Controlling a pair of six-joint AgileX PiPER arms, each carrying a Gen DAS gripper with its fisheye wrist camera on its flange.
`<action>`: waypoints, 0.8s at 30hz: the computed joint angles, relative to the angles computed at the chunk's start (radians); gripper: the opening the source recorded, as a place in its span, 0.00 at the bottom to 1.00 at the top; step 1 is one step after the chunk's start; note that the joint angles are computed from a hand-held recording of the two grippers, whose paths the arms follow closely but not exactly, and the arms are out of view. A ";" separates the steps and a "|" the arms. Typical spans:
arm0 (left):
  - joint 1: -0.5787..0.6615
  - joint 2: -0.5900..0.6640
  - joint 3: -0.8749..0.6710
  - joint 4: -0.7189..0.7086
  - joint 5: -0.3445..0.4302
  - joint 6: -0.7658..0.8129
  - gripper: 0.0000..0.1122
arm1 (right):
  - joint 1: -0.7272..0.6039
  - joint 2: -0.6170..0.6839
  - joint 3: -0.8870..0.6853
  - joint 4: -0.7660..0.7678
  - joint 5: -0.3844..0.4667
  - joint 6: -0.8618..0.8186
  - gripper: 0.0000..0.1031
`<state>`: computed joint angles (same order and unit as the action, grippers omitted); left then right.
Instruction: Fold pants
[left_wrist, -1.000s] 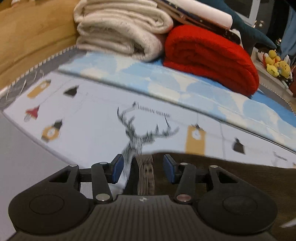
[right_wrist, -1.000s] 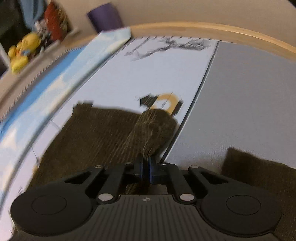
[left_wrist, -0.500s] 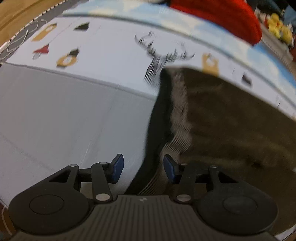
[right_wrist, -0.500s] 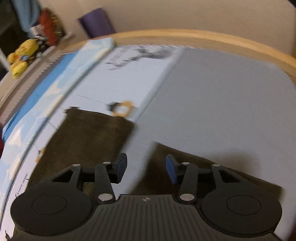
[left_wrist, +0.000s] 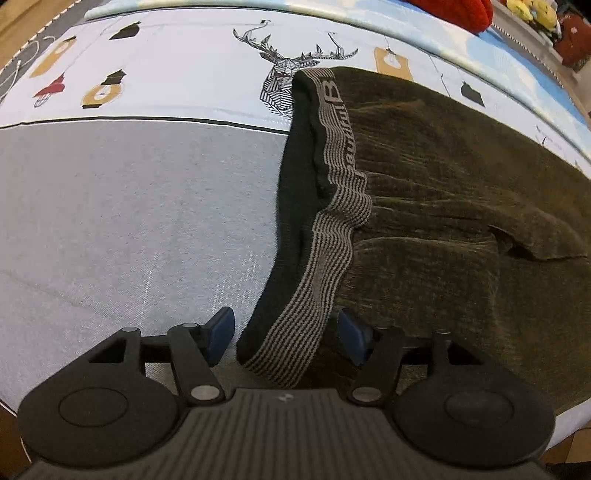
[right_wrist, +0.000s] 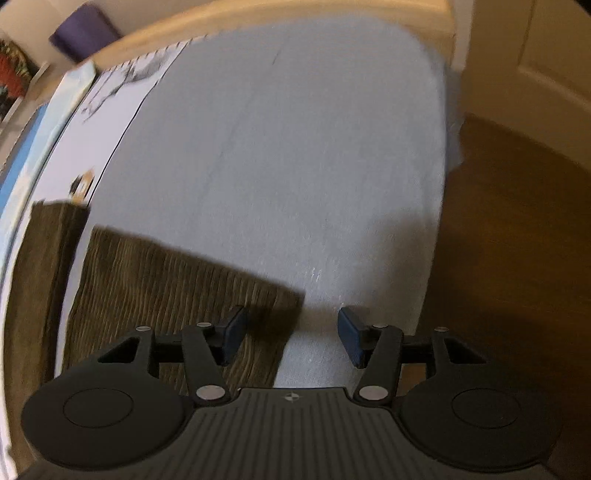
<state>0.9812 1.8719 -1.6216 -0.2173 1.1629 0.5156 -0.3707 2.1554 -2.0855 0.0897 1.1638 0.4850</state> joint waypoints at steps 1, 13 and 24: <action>-0.009 0.003 -0.004 0.008 0.004 -0.011 0.60 | 0.007 -0.002 0.001 0.000 -0.014 -0.026 0.55; -0.064 -0.002 0.046 0.102 -0.013 -0.050 0.46 | 0.133 -0.051 0.014 -0.231 -0.110 0.050 0.12; -0.046 -0.074 0.145 0.255 -0.049 0.040 0.00 | 0.145 0.011 -0.027 -0.232 -0.081 -0.103 0.21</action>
